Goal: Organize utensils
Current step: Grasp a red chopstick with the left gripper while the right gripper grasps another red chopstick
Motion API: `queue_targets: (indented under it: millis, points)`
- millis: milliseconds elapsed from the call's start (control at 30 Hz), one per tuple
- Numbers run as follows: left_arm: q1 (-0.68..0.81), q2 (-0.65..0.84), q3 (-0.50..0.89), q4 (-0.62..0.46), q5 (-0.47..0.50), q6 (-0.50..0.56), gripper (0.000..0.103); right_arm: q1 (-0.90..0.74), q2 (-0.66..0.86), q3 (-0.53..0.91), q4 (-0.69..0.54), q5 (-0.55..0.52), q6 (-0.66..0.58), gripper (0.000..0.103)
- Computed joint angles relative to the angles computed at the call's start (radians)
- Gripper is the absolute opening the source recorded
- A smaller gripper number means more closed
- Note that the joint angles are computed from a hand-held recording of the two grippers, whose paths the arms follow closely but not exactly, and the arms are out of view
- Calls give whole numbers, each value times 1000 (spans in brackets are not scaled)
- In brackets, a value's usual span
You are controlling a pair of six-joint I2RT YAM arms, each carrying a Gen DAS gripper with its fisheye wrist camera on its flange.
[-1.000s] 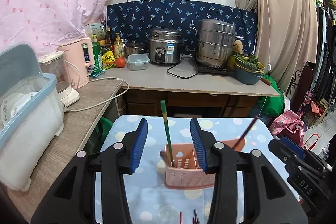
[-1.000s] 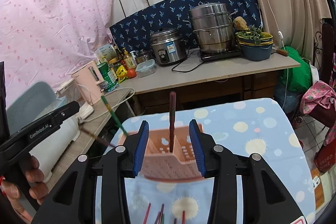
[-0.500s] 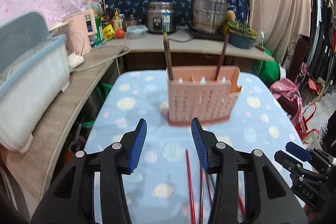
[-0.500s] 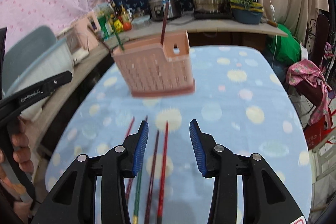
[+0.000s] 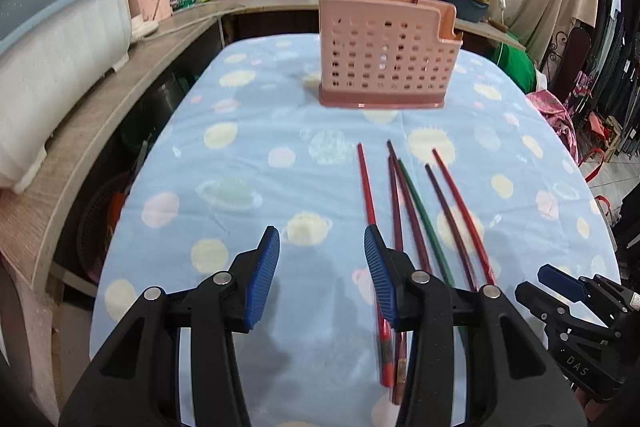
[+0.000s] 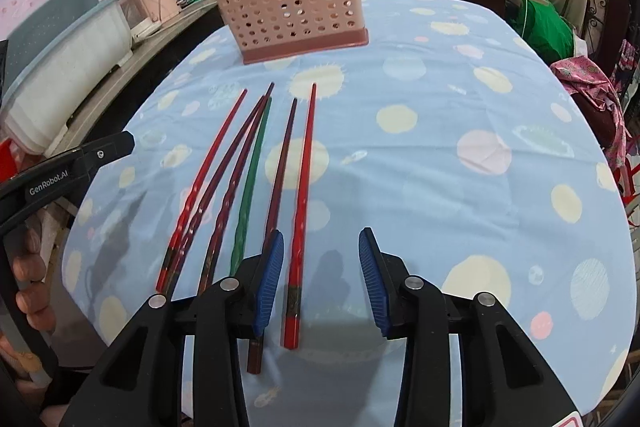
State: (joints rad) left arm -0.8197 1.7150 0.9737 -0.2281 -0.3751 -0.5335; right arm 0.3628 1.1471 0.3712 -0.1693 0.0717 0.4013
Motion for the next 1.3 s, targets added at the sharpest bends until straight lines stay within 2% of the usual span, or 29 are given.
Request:
queue_targets:
  millis: [333, 633, 1300]
  points:
    - [-20, 7, -68, 20, 26, -48, 42, 74, 75, -19, 50, 22, 28, 22]
    - [-49, 16, -84, 27, 51, -67, 42, 115, 64, -40, 52, 94, 38, 8]
    - [-80, 97, -66, 34, 125, -82, 42, 101, 34, -61, 52, 75, 46, 7]
